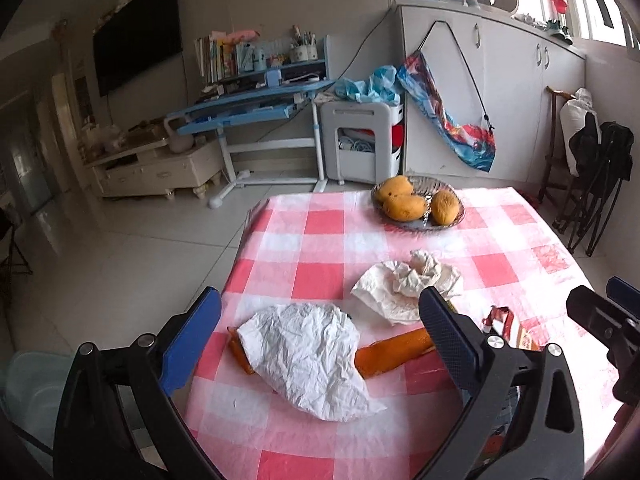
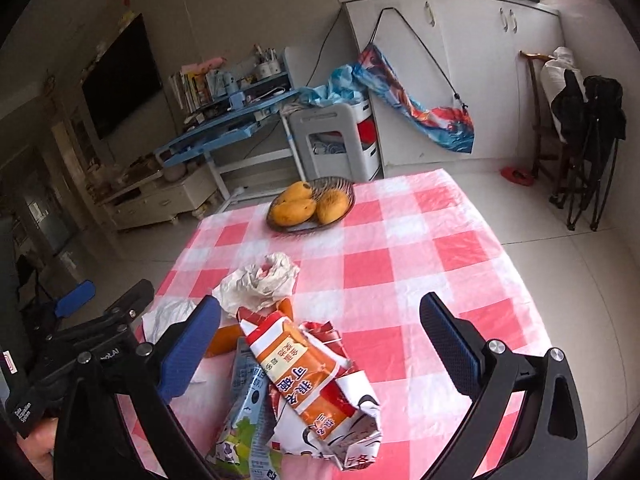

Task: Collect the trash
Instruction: 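Bring both open tools back above the table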

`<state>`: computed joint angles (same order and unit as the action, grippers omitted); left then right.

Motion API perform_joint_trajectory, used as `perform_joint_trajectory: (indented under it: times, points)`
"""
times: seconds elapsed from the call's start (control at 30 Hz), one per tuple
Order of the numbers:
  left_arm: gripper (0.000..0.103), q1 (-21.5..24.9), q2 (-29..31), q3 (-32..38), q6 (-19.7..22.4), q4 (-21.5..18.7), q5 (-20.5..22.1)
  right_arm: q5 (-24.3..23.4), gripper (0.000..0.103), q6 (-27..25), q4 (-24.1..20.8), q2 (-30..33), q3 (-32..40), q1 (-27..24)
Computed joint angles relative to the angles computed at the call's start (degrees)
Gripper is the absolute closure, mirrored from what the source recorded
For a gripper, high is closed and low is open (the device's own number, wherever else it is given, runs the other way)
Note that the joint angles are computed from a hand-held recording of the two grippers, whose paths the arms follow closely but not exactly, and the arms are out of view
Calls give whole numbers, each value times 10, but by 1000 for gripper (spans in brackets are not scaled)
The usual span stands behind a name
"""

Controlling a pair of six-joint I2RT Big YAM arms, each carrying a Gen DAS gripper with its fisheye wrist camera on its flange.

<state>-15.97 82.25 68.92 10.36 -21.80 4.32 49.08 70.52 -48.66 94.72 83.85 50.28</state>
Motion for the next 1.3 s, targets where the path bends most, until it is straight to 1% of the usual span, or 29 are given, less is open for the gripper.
perform_joint_trajectory:
  times: [0.13,0.27,0.83,1.3]
  points:
    - [7,5,1,3,2,-8,5,-8,8,0,5,1,-1,-3]
    - [7,9,5,11,-6,-22,14,-11,8,2,11,4,-2,-5]
    - [7,7,10,11,5,-28,13,-12,8,-1,13,6,-1,-6]
    - [7,4,12,13,6,-34,12,-14,8,-2,15,7,-1,-7]
